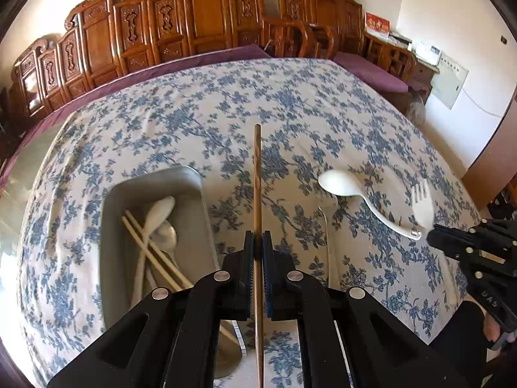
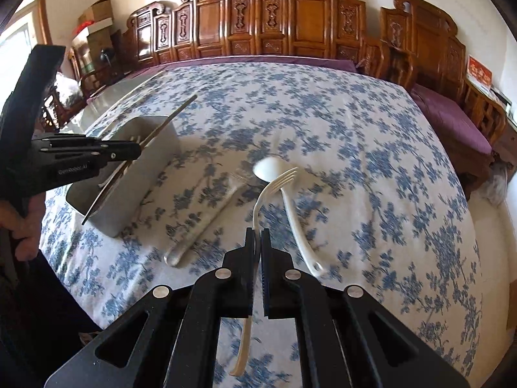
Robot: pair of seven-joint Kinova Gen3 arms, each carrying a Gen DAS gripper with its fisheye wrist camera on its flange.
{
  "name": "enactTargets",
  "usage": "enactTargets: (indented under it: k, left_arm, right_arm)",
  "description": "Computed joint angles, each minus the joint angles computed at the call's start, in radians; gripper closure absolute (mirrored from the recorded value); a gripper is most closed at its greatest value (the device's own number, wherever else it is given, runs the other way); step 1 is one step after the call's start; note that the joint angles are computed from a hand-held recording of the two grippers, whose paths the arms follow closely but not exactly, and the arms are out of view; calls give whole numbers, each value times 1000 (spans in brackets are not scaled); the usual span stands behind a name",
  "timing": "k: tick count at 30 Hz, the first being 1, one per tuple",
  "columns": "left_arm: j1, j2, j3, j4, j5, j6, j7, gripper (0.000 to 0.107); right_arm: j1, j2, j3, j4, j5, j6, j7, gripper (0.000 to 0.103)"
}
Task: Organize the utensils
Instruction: 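Lift the wooden chopstick and carry it over the grey tray with the left gripper, then release the chopstick into the tray with the left gripper while the right gripper lowers the white fork into it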
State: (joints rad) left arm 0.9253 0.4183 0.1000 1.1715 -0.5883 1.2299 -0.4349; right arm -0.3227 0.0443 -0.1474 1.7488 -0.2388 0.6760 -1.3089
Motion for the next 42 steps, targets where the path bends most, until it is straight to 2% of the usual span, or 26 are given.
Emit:
enactTargets:
  k: [6, 19, 29, 37, 42]
  left_arm:
    - [-28, -73, 3, 98, -23, -38, 32, 103]
    - [-157, -187, 56, 331, -26, -166, 124, 103]
    - [-208, -188, 80, 382, 27, -205, 87, 103]
    - [-208, -169, 77, 366, 63, -203, 33, 103]
    - [-196, -196, 70, 390, 40, -211, 68, 103]
  right_arm:
    - [-29, 32, -19, -48, 1, -12, -36, 98]
    - [-84, 118, -39, -112, 54, -18, -104, 98]
    - [-128, 143, -52, -164, 91, -26, -146, 98]
    - [-173, 157, -54, -211, 139, -2, -192, 98]
    - [-199, 169, -59, -243, 158, 11, -214, 98]
